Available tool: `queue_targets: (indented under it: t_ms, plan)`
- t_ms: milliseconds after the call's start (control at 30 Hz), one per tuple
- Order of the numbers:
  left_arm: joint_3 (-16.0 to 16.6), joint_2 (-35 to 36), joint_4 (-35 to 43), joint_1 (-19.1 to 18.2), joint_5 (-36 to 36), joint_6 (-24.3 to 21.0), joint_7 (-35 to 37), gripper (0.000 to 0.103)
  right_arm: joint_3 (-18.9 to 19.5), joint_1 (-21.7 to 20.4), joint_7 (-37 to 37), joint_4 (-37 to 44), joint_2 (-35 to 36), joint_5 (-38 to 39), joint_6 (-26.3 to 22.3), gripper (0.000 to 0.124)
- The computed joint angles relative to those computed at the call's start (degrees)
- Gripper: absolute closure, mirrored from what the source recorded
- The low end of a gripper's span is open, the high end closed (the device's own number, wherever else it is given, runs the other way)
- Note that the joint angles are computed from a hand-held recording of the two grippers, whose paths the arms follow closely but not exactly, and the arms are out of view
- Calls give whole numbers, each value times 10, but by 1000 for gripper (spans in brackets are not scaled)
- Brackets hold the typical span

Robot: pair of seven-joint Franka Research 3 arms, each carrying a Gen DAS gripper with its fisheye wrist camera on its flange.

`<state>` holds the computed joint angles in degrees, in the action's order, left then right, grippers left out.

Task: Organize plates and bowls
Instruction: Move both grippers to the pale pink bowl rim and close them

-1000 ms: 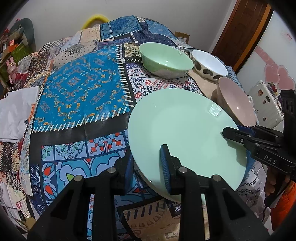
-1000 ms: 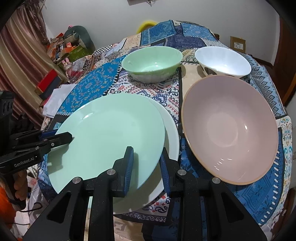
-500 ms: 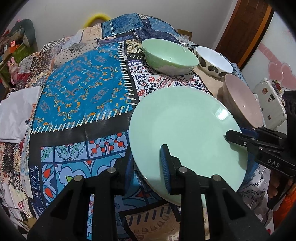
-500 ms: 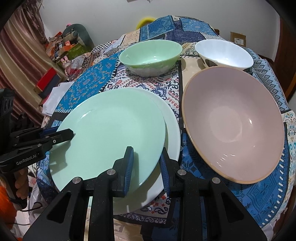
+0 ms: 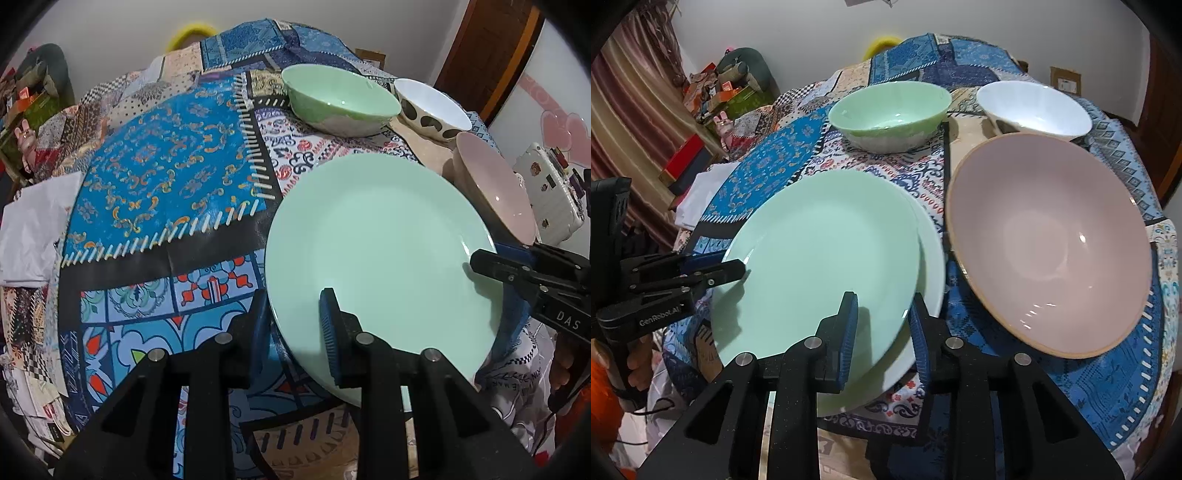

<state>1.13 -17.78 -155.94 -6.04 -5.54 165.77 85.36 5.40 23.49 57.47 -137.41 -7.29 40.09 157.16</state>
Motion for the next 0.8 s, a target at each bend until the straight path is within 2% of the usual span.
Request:
queue_targets:
  t_ms: [133,367,433,500,567,700,800]
  plan:
    - [-24,-20,-6,26,40,10,-29,75,8,-8,36,-18,-18,-46,29,99]
    - [-13,-54,3,7,53,3,-36,73,-16,2,10,-32,-53,-19,53,94]
    - [-17,-61,10,4,60,2,-39,67,-20,2,7,-35,-63,-14,68,92]
    - [-26,-65,16,5,71,7,-48,56,-25,0,7,-39,-72,-12,82,87]
    - [-33,-64,26,3,82,19,-55,49,-28,-3,12,-45,-80,-13,103,75]
    - [-39,-44,52,-10,93,35,-69,33,-30,-18,43,-55,-90,-39,136,66]
    - [-34,-21,74,-28,87,40,-71,28,-36,-27,61,-58,-90,-55,151,60]
